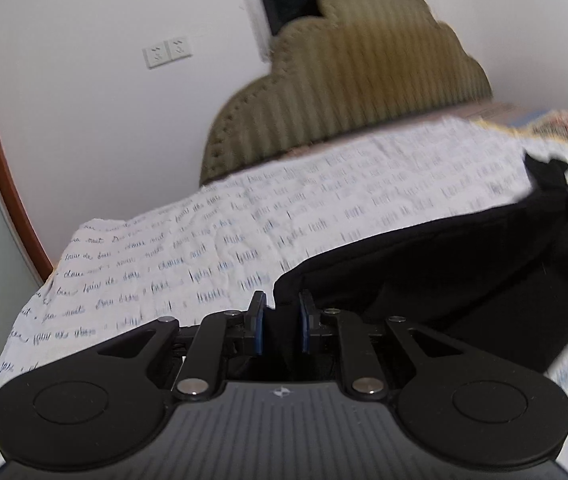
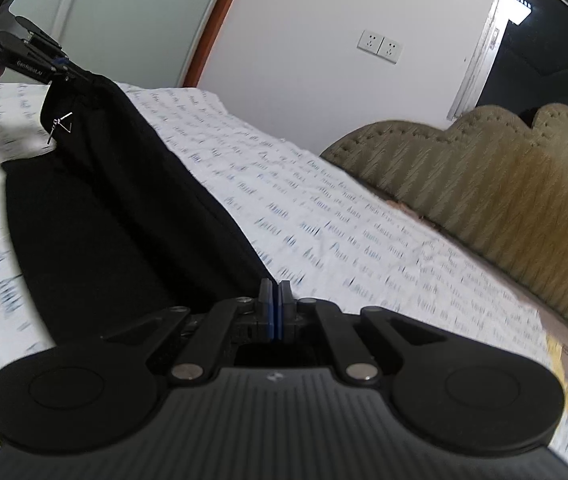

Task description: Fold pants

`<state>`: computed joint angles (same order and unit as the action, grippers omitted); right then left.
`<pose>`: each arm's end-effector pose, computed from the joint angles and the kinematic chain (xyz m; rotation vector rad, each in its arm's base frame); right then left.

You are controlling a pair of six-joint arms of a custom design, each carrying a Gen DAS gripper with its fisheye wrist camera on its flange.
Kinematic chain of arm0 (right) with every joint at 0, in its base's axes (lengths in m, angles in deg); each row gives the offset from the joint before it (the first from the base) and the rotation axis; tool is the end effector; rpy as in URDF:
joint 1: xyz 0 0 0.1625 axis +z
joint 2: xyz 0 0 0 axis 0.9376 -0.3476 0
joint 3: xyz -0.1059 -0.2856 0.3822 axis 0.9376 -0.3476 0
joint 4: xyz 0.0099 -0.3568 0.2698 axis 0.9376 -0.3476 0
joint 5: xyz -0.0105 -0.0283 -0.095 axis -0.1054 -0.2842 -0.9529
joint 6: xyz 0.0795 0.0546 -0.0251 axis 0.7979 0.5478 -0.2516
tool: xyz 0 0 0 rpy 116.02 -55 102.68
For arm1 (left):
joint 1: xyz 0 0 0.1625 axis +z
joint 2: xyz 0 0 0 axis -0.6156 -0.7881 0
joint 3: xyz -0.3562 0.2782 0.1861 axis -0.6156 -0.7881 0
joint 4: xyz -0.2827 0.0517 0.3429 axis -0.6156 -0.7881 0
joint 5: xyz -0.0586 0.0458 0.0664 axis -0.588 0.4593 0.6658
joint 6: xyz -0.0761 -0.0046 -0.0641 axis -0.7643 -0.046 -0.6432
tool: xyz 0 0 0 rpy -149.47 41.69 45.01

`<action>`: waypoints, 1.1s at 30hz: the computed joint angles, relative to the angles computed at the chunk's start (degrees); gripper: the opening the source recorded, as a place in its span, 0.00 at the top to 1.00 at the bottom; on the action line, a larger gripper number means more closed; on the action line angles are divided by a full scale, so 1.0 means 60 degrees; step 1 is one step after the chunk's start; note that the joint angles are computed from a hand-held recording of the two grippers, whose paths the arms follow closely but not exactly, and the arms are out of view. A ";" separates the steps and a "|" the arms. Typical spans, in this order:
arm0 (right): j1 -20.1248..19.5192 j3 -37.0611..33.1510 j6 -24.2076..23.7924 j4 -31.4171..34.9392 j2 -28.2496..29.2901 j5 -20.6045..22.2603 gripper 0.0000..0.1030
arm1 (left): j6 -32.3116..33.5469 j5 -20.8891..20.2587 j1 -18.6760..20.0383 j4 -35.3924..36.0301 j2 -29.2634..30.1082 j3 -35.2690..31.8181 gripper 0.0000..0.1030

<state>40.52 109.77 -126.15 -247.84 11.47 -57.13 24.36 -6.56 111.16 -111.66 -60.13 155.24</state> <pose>0.2835 -0.4989 0.0809 1.2651 -1.9323 0.9581 0.0178 -0.5407 0.3999 1.1004 1.9669 -1.0243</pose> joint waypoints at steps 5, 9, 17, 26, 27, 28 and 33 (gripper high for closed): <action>-0.0020 0.0953 0.0173 -0.0441 0.0134 -0.0117 0.97 | 0.0331 0.0701 0.0085 -0.0501 0.0026 0.0607 0.85; 0.0015 0.1332 0.0056 -0.0900 0.0424 -0.0221 0.97 | 0.0952 0.0938 0.0073 -0.1056 -0.0044 0.1032 0.86; 0.0221 0.1768 0.0102 -0.1448 0.0879 -0.0587 0.98 | 0.1406 0.1520 0.0058 -0.0795 -0.0305 0.1297 0.86; 0.0271 0.1494 0.1353 -0.2123 0.0772 0.0255 0.97 | 0.0255 0.2184 0.0071 -0.0408 -0.0768 0.1041 0.85; 0.0267 0.1278 0.1456 -0.1933 0.0811 0.0191 0.97 | -0.0154 0.2264 0.0039 -0.0314 -0.0773 0.0916 0.85; 0.0251 0.1044 0.1557 -0.1644 0.0891 0.0025 0.97 | -0.0612 0.2210 0.0028 -0.0106 -0.0831 0.0787 0.85; 0.0332 0.0637 0.1487 0.0188 0.1085 -0.1252 0.94 | -0.2151 0.1659 -0.0087 0.0485 -0.1046 0.0396 0.84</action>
<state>42.51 113.59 -117.23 -246.71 17.98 -64.64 11.46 3.39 110.64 -108.75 -66.41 157.61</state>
